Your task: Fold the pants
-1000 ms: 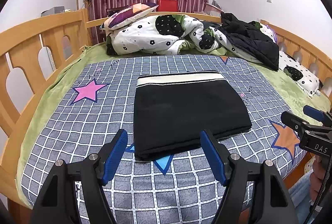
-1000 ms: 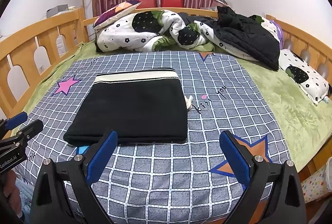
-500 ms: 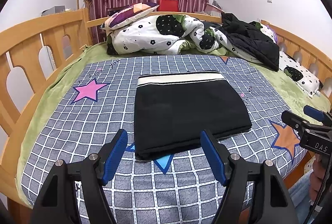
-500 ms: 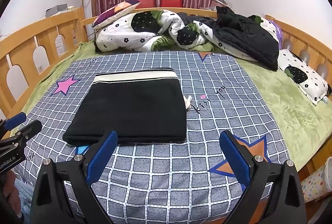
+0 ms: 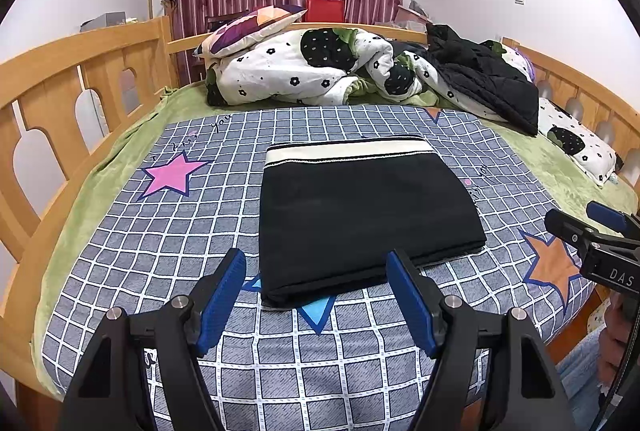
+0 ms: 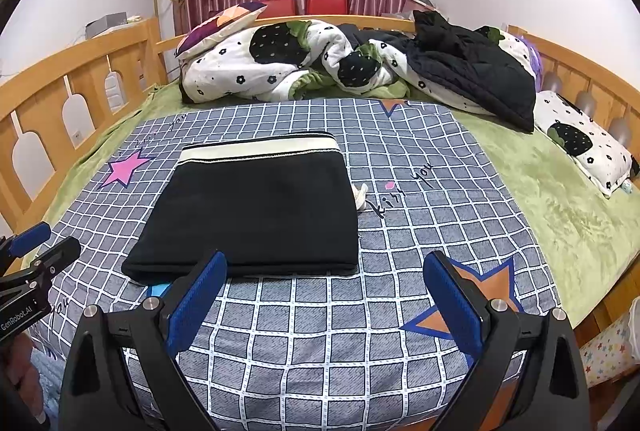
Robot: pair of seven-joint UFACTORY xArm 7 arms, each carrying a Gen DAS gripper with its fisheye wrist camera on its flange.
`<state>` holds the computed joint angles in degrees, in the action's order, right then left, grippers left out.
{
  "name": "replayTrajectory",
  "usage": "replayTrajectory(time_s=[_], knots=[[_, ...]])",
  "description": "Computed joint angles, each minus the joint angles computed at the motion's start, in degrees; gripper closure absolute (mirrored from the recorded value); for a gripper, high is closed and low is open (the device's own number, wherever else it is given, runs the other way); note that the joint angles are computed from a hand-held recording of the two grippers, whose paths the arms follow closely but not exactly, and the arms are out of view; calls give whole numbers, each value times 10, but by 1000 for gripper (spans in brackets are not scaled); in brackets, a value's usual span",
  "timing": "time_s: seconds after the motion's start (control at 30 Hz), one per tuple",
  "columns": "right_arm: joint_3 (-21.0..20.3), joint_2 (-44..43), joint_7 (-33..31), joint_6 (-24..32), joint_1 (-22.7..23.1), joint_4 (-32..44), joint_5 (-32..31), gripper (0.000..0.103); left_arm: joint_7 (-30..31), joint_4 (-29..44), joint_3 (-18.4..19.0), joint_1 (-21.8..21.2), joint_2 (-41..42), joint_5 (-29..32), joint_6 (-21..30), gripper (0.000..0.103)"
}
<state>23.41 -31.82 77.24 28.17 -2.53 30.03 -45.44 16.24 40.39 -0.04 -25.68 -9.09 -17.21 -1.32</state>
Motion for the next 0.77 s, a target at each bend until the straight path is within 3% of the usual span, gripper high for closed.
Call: replayTrajectory(time_s=[0.6,0.77], knots=[[-2,0,3,8,5,1,-1,6,13,1,11,-11,0,-11,-2,32],[-4,-3,3,6,5,-2,0,6,1,-1,-3,3,-1,0,-3,32]])
